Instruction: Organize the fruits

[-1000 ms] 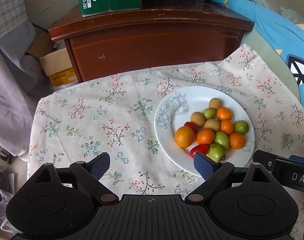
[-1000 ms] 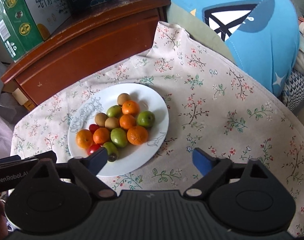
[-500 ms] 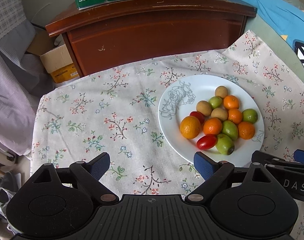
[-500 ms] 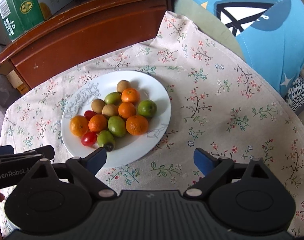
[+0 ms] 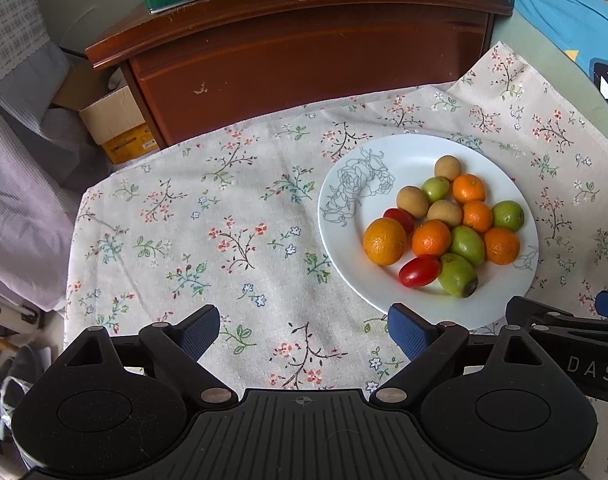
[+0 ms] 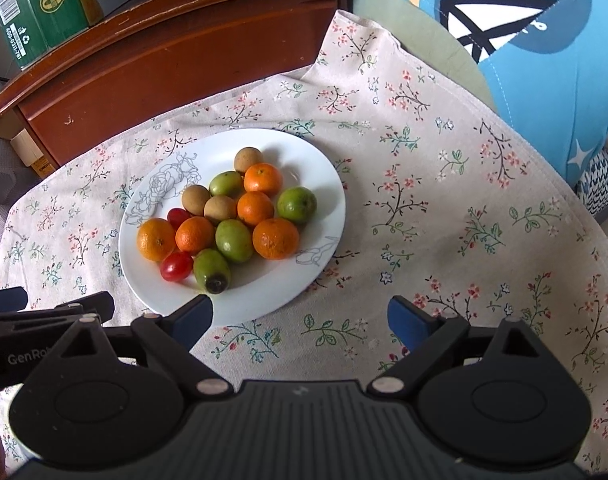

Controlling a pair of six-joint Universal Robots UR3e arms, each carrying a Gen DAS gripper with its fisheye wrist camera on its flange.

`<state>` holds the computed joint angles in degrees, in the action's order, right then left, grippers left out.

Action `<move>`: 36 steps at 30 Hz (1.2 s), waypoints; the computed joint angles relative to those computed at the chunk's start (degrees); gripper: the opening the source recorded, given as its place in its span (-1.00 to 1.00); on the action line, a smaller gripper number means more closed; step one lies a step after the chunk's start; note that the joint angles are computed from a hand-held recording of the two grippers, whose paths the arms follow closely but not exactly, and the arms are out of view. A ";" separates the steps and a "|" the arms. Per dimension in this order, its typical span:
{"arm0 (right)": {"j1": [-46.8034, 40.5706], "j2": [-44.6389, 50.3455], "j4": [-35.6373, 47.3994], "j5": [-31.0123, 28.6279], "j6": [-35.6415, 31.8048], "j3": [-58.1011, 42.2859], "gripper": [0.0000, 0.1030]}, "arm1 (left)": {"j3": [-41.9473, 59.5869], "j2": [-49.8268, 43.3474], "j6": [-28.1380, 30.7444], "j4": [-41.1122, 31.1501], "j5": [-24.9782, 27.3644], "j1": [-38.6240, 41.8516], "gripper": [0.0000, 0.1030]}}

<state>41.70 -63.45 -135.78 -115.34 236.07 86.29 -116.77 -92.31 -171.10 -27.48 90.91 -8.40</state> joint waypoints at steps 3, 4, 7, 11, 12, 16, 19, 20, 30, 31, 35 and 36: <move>-0.07 0.34 0.91 0.16 0.23 -0.59 0.83 | -0.01 -0.18 -0.08 0.22 0.48 -0.26 0.79; -0.10 0.42 1.04 0.19 0.23 -0.70 0.83 | 0.01 -0.23 -0.11 0.26 0.67 -0.38 0.79; 0.04 0.71 1.60 -0.06 0.08 -1.24 0.83 | 0.10 -0.41 -0.10 0.30 0.96 -0.48 0.79; 0.24 1.05 2.59 -0.42 -0.08 -2.05 0.83 | 0.00 -0.45 0.09 0.50 1.49 -0.63 0.79; 0.27 1.12 2.82 -0.43 -0.13 -2.20 0.83 | -0.02 -0.49 0.12 0.53 1.63 -0.68 0.79; 0.33 1.18 3.09 -0.30 -0.07 -2.21 0.83 | -0.26 -0.40 0.03 0.56 1.87 -0.76 0.79; 0.52 1.32 3.87 -0.42 0.16 -2.57 0.83 | -0.54 -0.16 0.04 0.67 2.14 -0.89 0.79; 0.63 1.32 4.03 -0.56 0.20 -2.62 0.83 | -0.73 0.03 0.06 0.71 2.16 -0.89 0.79; 1.97 0.64 4.87 -1.41 0.28 -1.82 0.84 | -4.15 3.02 -0.28 0.78 2.11 -0.51 0.79; 2.24 0.73 5.21 -1.57 0.36 -1.94 0.84 | -4.57 3.32 -0.34 0.72 2.08 -0.41 0.79; 3.27 1.12 6.26 -2.04 1.01 -2.45 0.84 | -6.71 5.06 -0.45 0.78 2.00 0.10 0.79; 3.54 1.17 6.38 -2.21 1.22 -2.50 0.84 | -7.25 5.59 -0.58 0.76 1.93 0.27 0.79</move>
